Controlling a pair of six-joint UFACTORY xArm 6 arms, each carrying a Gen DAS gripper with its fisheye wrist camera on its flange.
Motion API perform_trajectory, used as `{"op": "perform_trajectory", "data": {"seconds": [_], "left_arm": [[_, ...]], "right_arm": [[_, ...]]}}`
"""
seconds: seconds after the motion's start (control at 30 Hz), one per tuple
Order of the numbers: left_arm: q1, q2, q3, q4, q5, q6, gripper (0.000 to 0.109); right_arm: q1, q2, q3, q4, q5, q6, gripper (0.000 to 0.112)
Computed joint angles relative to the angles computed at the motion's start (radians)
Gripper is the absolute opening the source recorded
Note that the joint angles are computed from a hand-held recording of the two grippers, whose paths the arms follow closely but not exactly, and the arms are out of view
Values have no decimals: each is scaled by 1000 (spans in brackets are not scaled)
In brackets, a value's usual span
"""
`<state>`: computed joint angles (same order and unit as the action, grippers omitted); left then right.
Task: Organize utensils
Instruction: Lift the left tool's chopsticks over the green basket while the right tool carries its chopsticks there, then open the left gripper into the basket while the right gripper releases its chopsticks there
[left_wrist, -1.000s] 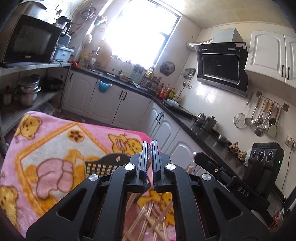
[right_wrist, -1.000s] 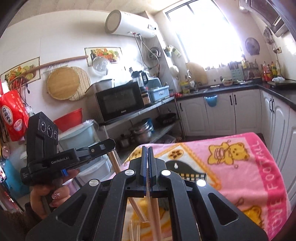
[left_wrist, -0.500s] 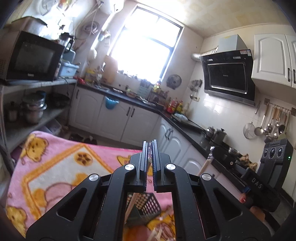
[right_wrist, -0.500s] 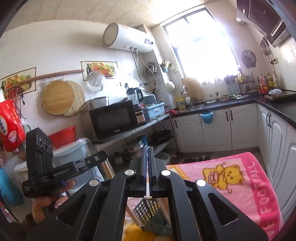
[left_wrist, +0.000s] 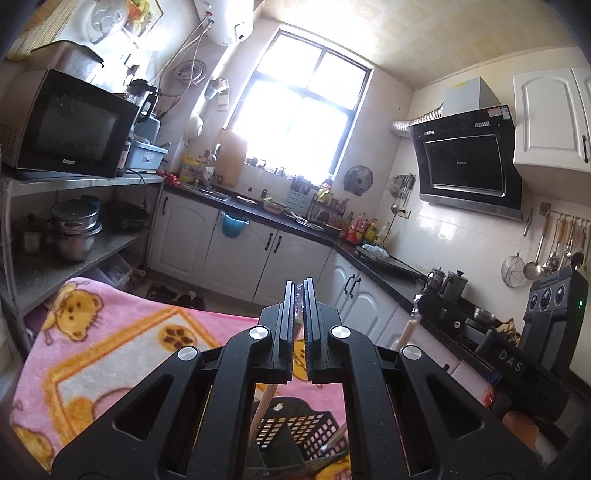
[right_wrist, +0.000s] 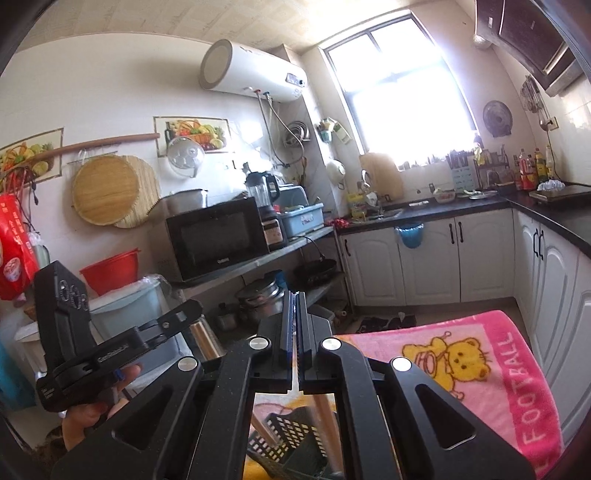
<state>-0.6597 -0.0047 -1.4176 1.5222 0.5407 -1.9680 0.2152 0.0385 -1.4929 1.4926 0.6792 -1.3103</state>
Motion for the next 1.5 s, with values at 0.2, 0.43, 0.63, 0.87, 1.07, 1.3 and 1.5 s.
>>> {"op": "perform_trajectory", "data": {"seconds": [0.2, 0.43, 0.63, 0.87, 1.07, 1.3, 1.5], "left_arm": [[24, 16, 21, 42, -41, -78, 2], [42, 24, 61, 65, -76, -153, 2], [42, 27, 90, 50, -90, -171, 2], [34, 15, 123, -11, -70, -133, 10], [18, -6, 152, -33, -41, -125, 28], [-17, -48, 201, -52, 25, -118, 62], [-58, -80, 238, -80, 106, -135, 92]], "right_arm": [[11, 41, -2, -32, -35, 24, 2], [6, 51, 31, -51, -50, 55, 2], [0, 50, 61, -84, -51, 89, 3], [-9, 35, 97, -111, -59, 111, 18], [-21, 17, 126, -125, -63, 114, 26], [-22, -16, 177, -177, -86, 125, 33], [-14, -58, 233, -193, -106, 101, 41]]}}
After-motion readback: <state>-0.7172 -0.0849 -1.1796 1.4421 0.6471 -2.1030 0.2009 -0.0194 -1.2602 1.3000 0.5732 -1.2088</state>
